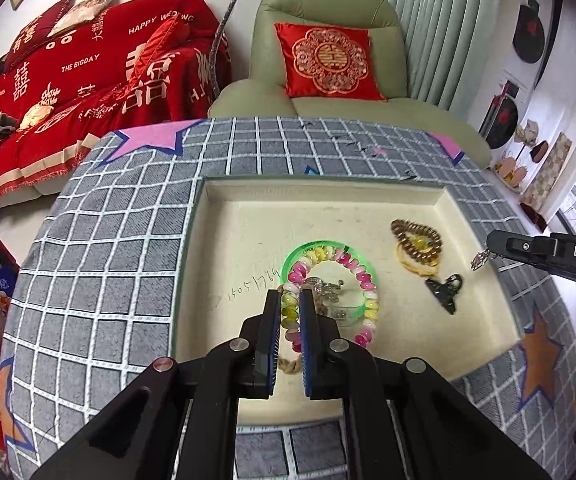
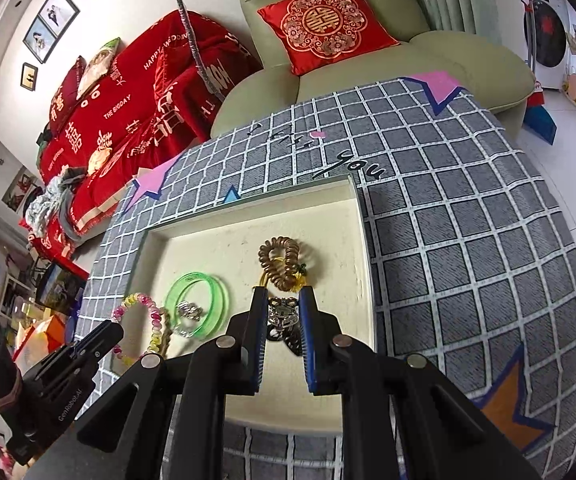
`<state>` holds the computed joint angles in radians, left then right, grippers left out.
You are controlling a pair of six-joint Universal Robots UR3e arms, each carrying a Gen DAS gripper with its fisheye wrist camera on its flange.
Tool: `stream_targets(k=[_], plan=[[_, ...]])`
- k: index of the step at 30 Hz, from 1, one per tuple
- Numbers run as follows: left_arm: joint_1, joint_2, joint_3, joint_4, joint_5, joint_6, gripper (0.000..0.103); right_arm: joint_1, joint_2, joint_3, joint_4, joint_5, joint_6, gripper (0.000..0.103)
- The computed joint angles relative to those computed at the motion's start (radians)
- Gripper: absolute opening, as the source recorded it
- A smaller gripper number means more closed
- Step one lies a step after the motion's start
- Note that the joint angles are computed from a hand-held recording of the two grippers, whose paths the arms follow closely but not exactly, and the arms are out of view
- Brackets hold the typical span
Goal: Organize jewelry
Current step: 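Carry the beaded bracelet and heart pendant in both tools into the tray, then open the left tool on the beaded bracelet while the right tool releases the pendant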
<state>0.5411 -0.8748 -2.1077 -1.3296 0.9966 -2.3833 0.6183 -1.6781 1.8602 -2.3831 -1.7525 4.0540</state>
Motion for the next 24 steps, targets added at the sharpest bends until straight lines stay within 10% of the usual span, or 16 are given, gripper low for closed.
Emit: stream_targets(k=[10, 24], plan=[[-0.159, -0.074, -0.123, 0.318, 0.139, -0.104, 0.020, -0.054, 0.077, 0.101, -0.132, 0.053, -0.010, 0.017], [-0.200, -0.055, -0.140, 0.359, 0.189, -0.119, 0.020, -0.059, 0.085, 0.108, -0.144, 0.071, -0.015, 0.023]])
